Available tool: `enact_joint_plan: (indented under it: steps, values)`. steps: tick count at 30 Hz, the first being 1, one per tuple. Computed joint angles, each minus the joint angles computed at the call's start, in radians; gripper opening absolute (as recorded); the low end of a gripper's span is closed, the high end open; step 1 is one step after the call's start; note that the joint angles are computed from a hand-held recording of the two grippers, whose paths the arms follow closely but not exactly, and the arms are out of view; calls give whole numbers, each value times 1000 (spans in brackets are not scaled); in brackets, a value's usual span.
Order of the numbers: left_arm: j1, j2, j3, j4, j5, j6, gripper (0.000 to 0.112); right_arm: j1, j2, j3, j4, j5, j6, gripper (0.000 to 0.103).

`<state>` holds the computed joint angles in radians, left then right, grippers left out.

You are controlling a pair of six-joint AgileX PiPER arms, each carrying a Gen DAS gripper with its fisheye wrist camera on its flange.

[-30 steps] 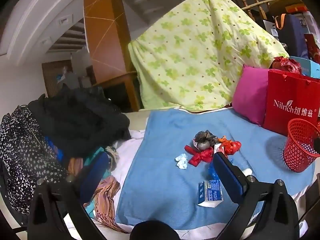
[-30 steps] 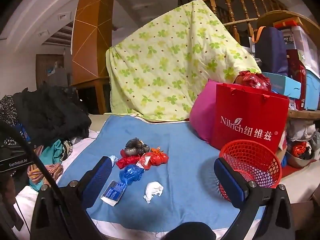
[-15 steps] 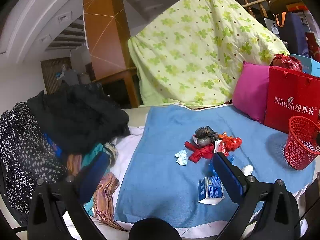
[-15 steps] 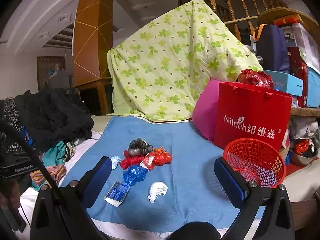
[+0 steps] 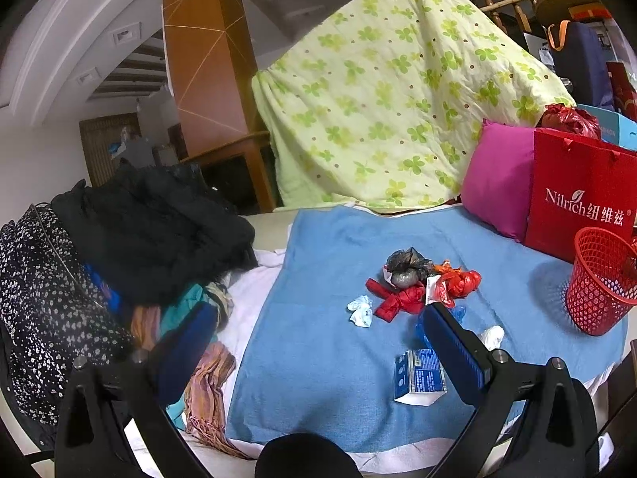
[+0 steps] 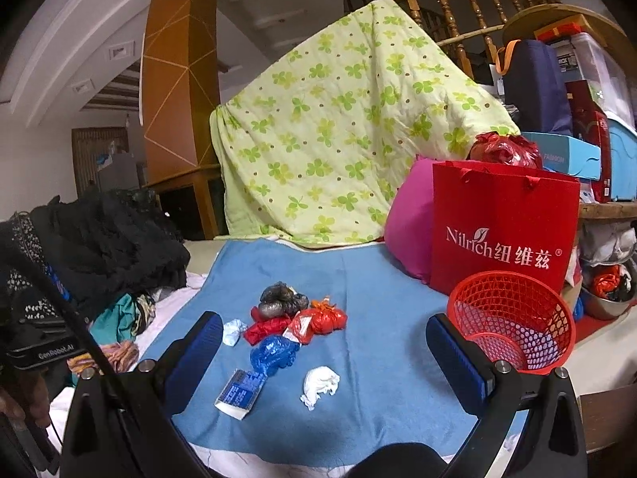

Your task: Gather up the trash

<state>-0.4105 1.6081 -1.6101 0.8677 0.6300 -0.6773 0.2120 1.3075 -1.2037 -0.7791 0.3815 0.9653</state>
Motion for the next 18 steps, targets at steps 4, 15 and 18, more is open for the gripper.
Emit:
enact_joint_plan:
  steps: [4,15,18]
  values:
    - [-1,2,-6,-2,4,4,103,-15,1,6,23,-34,-8,103]
    - [-1,-3,24,89,-34,-71,103,-13,15,-9,90,-11,-105,103]
    - [3,-3,25,78,-42,-69,103,6,29,-24,31,25,-61,103]
